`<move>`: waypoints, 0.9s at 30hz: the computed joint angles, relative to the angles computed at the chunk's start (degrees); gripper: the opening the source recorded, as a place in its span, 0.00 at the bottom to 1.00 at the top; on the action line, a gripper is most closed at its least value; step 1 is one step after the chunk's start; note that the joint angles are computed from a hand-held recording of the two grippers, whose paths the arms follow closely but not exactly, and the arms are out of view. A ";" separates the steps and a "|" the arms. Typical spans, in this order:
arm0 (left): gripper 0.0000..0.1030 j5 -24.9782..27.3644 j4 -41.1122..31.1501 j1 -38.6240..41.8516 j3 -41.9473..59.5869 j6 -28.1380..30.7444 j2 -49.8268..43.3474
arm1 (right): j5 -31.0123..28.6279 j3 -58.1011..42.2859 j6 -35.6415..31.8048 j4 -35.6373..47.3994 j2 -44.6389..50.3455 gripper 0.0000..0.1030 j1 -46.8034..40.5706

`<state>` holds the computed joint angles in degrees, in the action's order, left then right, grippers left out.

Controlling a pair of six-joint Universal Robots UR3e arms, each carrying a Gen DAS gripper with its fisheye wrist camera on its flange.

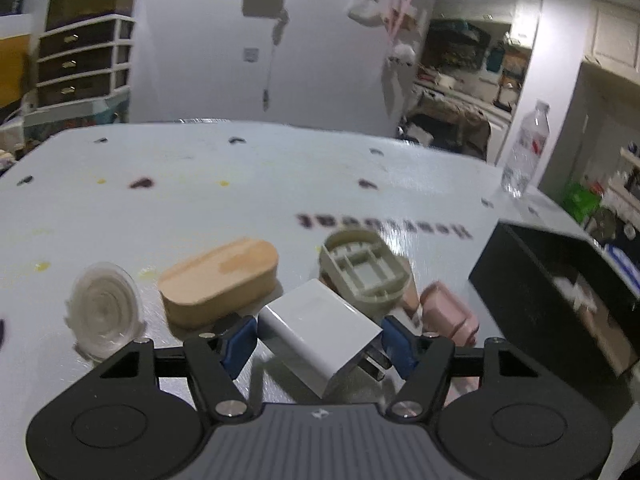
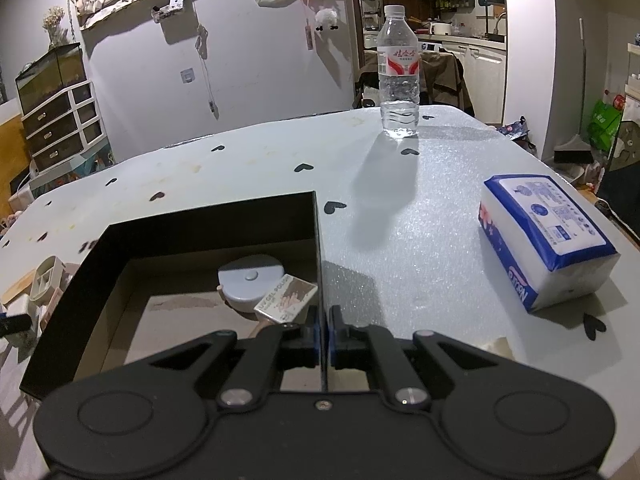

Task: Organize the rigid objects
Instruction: 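Carry the charger with the left gripper into the black box and release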

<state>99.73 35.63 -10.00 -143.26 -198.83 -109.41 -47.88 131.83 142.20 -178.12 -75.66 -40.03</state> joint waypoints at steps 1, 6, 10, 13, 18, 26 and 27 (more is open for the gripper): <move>0.66 0.81 -0.54 -0.49 0.21 -0.31 1.00 | 0.03 -0.02 -0.04 0.03 -0.02 0.04 -0.01; 0.66 1.09 -4.71 -2.33 3.22 1.93 6.85 | 0.21 0.08 -0.11 0.16 -0.16 0.04 -0.13; 0.66 -1.52 -9.01 -4.68 10.13 4.42 6.69 | 0.69 0.00 -0.41 0.73 -0.26 0.05 -0.47; 0.66 -3.89 -12.05 -6.90 16.71 5.62 3.91 | 1.11 -0.13 -0.68 1.16 -0.21 0.05 -0.69; 0.66 -5.36 -17.55 -12.05 27.87 8.52 -2.36 | 2.00 0.30 -1.15 0.86 0.06 0.05 -1.36; 0.66 -5.87 -29.13 -17.87 42.67 12.75 -10.98 | 3.06 0.34 -2.06 1.51 0.22 0.05 -1.95; 0.66 -5.99 -30.14 -18.20 44.11 12.78 -11.93 | 3.35 0.32 -2.39 1.79 0.24 0.05 -2.11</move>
